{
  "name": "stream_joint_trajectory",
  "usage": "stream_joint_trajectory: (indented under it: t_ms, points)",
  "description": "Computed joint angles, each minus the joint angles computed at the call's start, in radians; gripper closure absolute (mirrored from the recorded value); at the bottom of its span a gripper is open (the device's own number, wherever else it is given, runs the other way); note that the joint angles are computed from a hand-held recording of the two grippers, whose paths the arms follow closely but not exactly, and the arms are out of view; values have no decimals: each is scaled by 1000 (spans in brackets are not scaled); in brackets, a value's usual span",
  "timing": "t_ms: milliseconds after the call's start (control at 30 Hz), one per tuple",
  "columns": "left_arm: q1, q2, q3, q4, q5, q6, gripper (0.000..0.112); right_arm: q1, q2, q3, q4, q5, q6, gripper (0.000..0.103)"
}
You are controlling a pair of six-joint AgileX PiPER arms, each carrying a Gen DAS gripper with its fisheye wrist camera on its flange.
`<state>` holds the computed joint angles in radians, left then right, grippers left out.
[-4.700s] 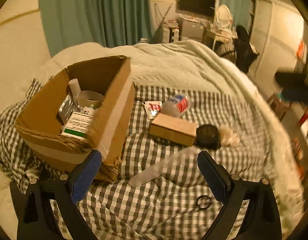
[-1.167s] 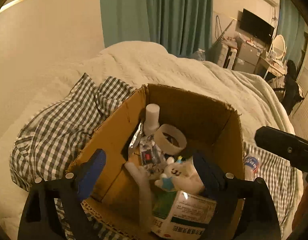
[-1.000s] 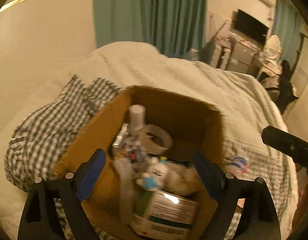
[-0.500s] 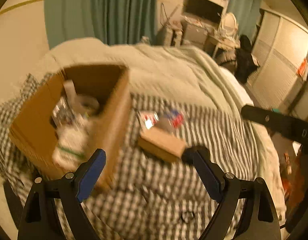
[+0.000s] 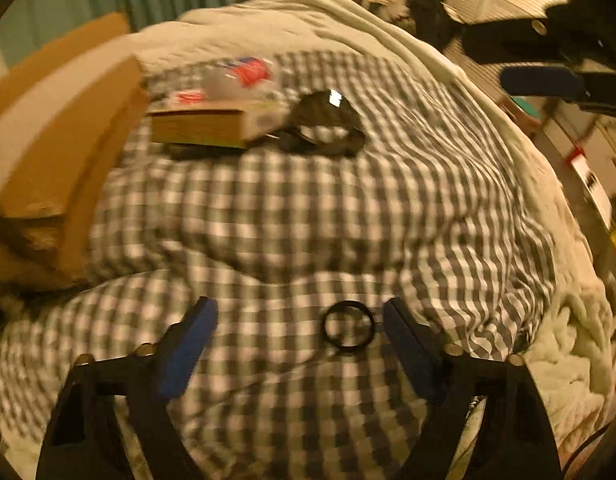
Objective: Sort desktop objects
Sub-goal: 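Grasp the black sunglasses case with the right gripper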
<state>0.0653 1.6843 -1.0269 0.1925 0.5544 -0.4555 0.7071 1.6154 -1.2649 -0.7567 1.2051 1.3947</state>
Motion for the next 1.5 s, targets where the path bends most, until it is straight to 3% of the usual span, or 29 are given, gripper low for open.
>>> stream_joint_trajectory:
  t_ms: [67, 133, 167, 267, 333, 400, 500, 667, 800, 967, 1133, 1300, 1367, 1500]
  points:
    - [14, 46, -24, -77, -1, 67, 40, -37, -22, 44, 31, -60, -10, 48]
    - [45, 108, -52, -219, 13, 196, 70, -60, -29, 66, 47, -84, -13, 48]
    - [51, 143, -72, -249, 39, 227, 77, -78, -34, 78, 57, -101, -30, 48]
    - [40, 164, -71, -222, 31, 274, 88, -123, -51, 105, 71, -139, -62, 48]
    - [66, 154, -79, -308, 47, 367, 106, -158, -58, 118, 91, -168, -90, 48]
    - [104, 133, -96, -381, 63, 419, 109, -200, -63, 129, 119, -206, -145, 48]
    - [143, 86, -145, -329, 30, 378, 109, -287, -120, 224, 162, -421, -402, 48]
    - [191, 144, -329, -218, 144, 220, 109, -340, -73, 192, 225, -499, -513, 47]
    - [190, 183, -404, -84, 176, 128, 109, -359, -10, 150, 298, -566, -666, 38]
    - [183, 262, -483, 12, 203, 97, 109, -362, 88, 83, 297, -586, -809, 32]
    - [224, 301, -554, -101, 221, 206, 109, -392, 175, 12, 312, -581, -911, 25]
    - [238, 319, -597, -146, 216, 270, 109, -452, 254, -78, 492, -553, -1093, 21]
    - [245, 326, -614, -166, 222, 293, 109, -456, 278, -103, 512, -538, -1129, 21]
    - [268, 338, -634, -231, 245, 334, 109, -423, 290, -114, 441, -512, -1100, 38]
